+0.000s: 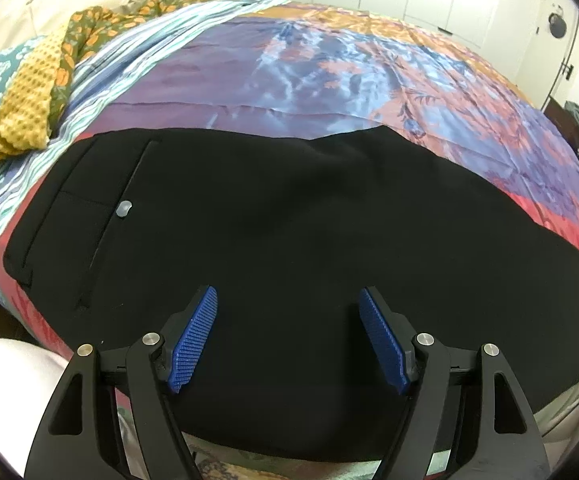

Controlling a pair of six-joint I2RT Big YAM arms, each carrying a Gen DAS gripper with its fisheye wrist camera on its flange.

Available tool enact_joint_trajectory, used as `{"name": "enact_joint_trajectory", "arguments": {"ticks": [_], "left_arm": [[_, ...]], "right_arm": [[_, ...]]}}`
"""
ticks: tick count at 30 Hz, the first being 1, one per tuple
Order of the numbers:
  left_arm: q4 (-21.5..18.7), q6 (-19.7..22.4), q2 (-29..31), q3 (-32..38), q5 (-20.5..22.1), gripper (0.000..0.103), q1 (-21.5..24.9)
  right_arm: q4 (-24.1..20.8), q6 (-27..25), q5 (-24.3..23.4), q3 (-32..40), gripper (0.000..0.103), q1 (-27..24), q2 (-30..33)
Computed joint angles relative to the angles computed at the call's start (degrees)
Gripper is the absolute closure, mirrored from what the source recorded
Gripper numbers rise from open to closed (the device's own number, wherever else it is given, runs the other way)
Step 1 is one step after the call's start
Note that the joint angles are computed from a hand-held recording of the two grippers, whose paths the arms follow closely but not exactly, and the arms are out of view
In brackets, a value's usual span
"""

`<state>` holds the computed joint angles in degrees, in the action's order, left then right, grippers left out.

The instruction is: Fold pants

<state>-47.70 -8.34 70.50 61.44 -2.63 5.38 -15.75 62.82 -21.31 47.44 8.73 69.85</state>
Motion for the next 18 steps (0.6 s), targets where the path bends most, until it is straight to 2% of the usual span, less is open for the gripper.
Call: {"name": "enact_joint_trajectory", "arguments": {"ticks": [2,5,9,13,15,18], "left_arm": [[0.0,0.3,0.1,0.0,-0.5,0.027,-0.2],[0.0,0.6,0.0,-0.1,-0.8,0.027,-0.4],[0.0,0.4,0.1,-0.1,-1.0,0.027,-0.5],[0.2,0.8,0.4,-0.1,-1.9,0.027,-1.0],[0.3,0.9,0.4,-0.1,-2.0,0.027,-1.0],[0.6,0.8,0.3,-0.3,-1.1,0.026,-0.7]], "right_arm": [[4.5,1.0,-1.6,-0.9,0.004,-0.7,0.7],[6.5,1.5,-4.9,-1.0,0.004,-1.9,1.8],[1.8,-0.9,-5.3,1.1,0.009,-1.9,3.3],[2.2,-0.1,-6.1,1.9,0.009,-2.4,5.4],[1.0,0.3,-6.1,2.2,0.01,-2.6,5.7],[-3.3,-0.3,-4.0,4.0,0.021,-2.2,6.5]]}}
